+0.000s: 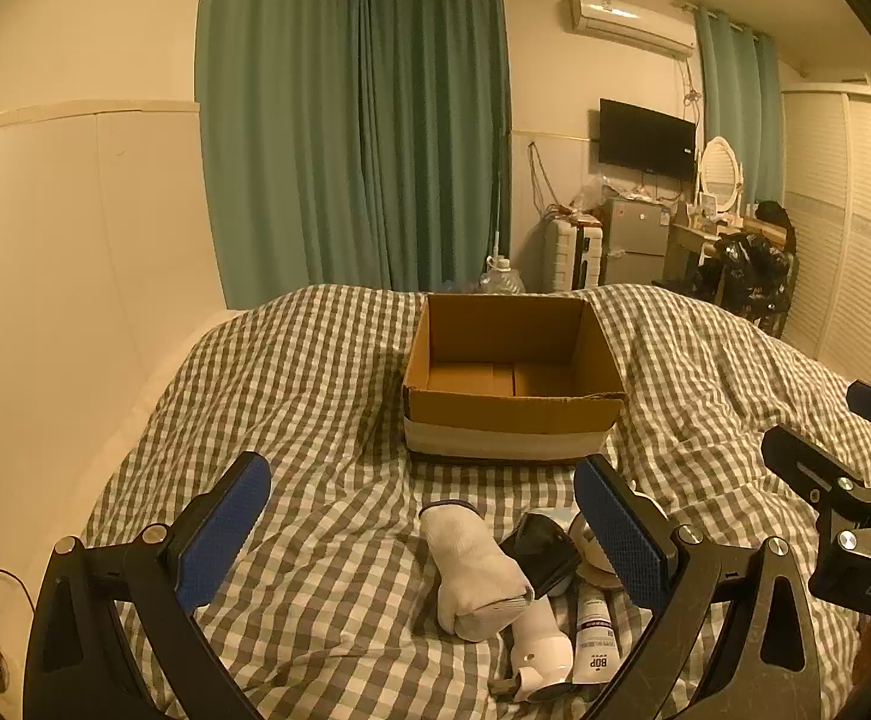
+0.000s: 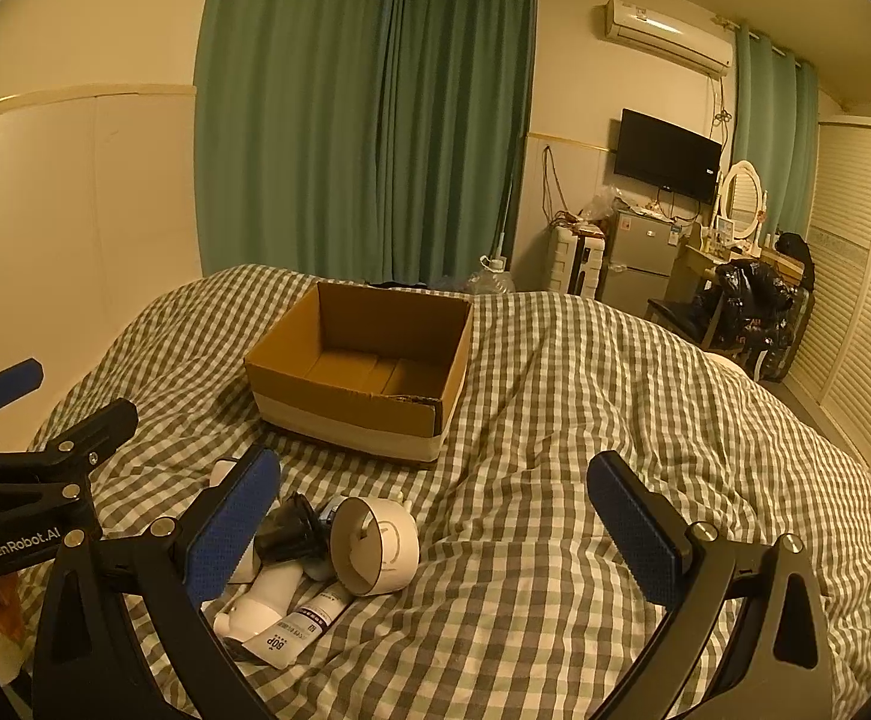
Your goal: Organize objects
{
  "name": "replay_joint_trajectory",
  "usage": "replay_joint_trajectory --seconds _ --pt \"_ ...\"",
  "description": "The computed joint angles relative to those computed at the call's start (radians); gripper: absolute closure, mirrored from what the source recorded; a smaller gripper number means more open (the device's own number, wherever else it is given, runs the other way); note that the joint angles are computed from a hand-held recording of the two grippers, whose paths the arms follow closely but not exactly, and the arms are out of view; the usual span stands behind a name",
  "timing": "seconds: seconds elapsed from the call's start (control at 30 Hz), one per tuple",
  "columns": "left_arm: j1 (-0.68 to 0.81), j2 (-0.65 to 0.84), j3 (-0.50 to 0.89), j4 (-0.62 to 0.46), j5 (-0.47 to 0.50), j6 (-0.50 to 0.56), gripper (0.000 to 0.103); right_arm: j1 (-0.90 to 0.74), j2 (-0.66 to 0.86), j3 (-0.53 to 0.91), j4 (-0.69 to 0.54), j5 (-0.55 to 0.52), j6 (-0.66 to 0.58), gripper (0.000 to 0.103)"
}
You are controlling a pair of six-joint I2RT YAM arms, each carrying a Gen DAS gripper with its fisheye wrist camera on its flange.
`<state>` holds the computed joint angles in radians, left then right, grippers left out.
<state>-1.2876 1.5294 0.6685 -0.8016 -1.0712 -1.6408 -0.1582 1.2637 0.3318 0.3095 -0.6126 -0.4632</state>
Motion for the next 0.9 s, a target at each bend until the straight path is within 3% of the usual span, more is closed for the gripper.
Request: replay_joint_trajectory --seconds 0.9 --pt "-0.005 0.006 0.024 -0.038 0.006 -0.033 0.000 0.016 0.007 0.010 -0.028 0.006 -0.014 0.000"
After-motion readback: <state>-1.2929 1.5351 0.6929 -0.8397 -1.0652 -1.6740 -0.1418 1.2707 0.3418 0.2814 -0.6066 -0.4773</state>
